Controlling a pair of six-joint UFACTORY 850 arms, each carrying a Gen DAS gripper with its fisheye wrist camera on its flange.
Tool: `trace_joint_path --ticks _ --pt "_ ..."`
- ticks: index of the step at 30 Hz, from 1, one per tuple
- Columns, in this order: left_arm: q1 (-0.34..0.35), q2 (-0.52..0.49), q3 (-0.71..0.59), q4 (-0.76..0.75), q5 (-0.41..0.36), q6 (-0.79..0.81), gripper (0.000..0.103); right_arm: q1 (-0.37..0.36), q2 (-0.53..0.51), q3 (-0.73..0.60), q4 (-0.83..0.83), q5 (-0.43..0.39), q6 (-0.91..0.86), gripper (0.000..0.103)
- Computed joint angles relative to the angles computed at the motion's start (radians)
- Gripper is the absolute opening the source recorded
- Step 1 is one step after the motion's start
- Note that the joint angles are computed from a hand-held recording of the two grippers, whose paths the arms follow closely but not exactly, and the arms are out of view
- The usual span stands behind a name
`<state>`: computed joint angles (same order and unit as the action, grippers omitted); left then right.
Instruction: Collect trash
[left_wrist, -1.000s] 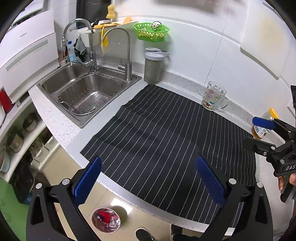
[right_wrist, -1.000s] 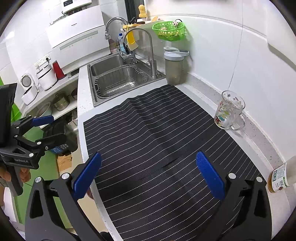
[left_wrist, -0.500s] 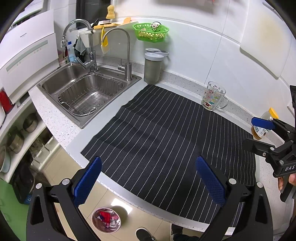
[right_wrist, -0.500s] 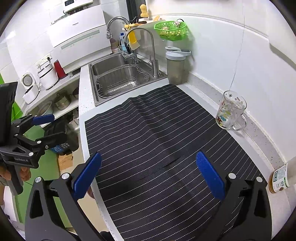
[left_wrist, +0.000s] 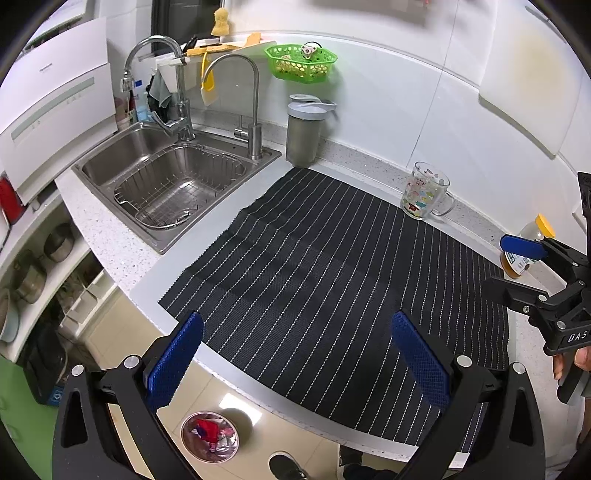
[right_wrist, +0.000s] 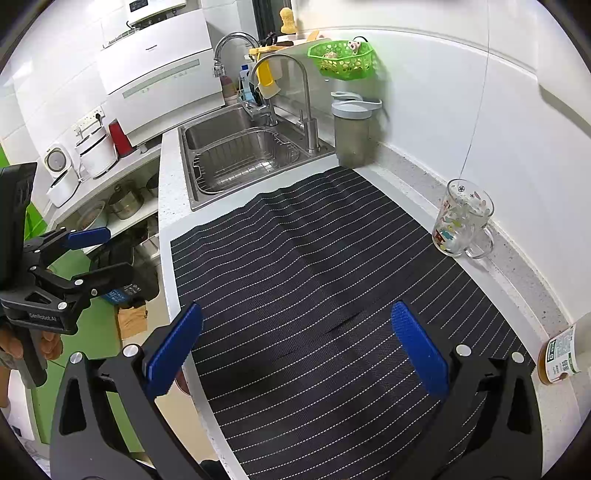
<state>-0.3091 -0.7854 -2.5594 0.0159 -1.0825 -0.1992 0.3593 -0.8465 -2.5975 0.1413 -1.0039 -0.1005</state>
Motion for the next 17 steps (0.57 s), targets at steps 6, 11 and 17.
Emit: trace_joint_path --ticks 6,11,17 --pt "0.000 0.004 0.008 0.001 0.002 -0.002 0.098 0.001 0.000 0.001 0.000 0.001 -0.001 0.100" --pt "-0.006 0.011 0.021 0.026 0.009 -0.006 0.098 0.002 0.005 0.010 0.003 0.005 -0.002 0.100" --pt "-0.009 0.005 0.009 0.028 0.003 0.013 0.098 0.005 0.017 0.032 0.007 0.015 -0.003 0.100"
